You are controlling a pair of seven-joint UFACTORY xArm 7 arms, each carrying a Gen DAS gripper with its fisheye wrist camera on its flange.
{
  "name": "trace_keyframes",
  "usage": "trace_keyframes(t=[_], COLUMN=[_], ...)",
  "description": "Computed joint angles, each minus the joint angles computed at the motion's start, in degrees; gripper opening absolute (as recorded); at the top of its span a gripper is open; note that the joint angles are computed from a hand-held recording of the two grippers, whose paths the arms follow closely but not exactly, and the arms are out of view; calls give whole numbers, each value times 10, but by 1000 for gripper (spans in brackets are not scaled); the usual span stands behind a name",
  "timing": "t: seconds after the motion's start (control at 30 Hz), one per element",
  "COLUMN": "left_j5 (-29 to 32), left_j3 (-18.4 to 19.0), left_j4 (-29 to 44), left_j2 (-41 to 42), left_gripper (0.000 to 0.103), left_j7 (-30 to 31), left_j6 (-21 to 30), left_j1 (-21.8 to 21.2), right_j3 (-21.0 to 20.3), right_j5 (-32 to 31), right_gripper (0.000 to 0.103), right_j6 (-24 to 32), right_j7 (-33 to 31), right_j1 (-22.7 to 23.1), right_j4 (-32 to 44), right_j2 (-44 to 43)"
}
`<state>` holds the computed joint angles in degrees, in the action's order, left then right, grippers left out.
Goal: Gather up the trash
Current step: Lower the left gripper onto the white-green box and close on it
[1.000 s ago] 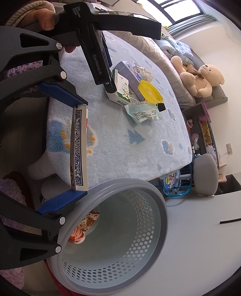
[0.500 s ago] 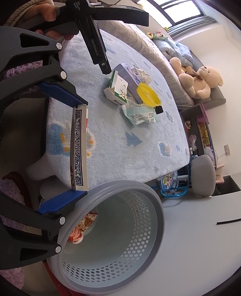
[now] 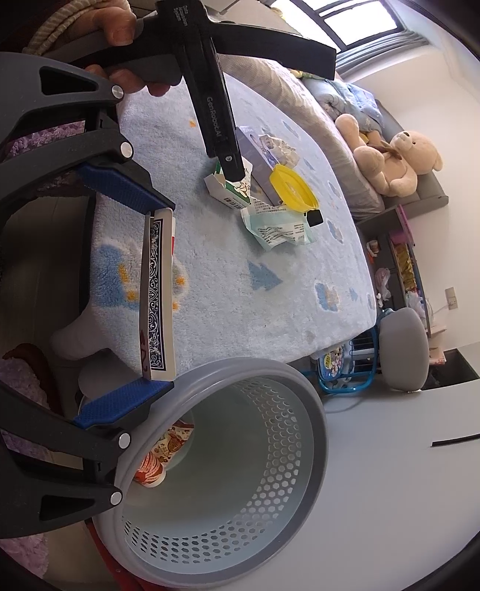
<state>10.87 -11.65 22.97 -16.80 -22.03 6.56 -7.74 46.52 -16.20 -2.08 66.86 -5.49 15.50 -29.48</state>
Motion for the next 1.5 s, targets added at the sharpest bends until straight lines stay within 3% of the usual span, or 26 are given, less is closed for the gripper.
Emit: trace_keyframes(t=[0.1, 0.17, 0.3, 0.37, 0.43, 0.6, 0.77, 0.9, 0.97, 1.1, 1.5], left_j5=[37, 113, 257, 319, 351, 388, 366, 288, 238, 149, 36], left_j3=[-37, -96, -176, -201, -200, -168, -96, -25, 16, 80, 110], left_j4=[13, 20, 45, 60, 68, 70, 45, 14, 2, -14, -72], left_j2=[18, 21, 34, 43, 51, 57, 43, 21, 11, -4, -88], left_gripper=[82, 82, 82, 84, 84, 84, 80, 55, 49, 47, 54], left_j7=[-35, -100, -223, -277, -305, -340, -318, -231, -179, -107, 1], left_j6=[3, 2, 13, 27, 32, 24, -8, -45, -52, -38, -4], left_j1=[35, 96, 183, 210, 212, 193, 138, 72, 25, -45, -50], right_j3=[-2, -4, -5, -4, -4, -3, 0, 3, 4, 4, 4], right_j5=[1, 2, 5, 7, 9, 12, 16, 18, 19, 21, 23], right_gripper=[85, 85, 85, 85, 85, 85, 85, 85, 85, 85, 85], right_j6=[-2, -5, -10, -10, -10, -14, -16, -18, -17, -16, -16], right_j7=[1, 0, -4, -6, -6, -8, -13, -15, -15, -15, -13], right_j1=[1, 1, -1, -1, -1, -5, -8, -11, -11, -7, 1], right_j4=[0, -1, -1, -2, -2, -2, -2, -2, -2, -3, -5], right_j2=[3, 5, 10, 10, 11, 13, 13, 13, 12, 4, -5])
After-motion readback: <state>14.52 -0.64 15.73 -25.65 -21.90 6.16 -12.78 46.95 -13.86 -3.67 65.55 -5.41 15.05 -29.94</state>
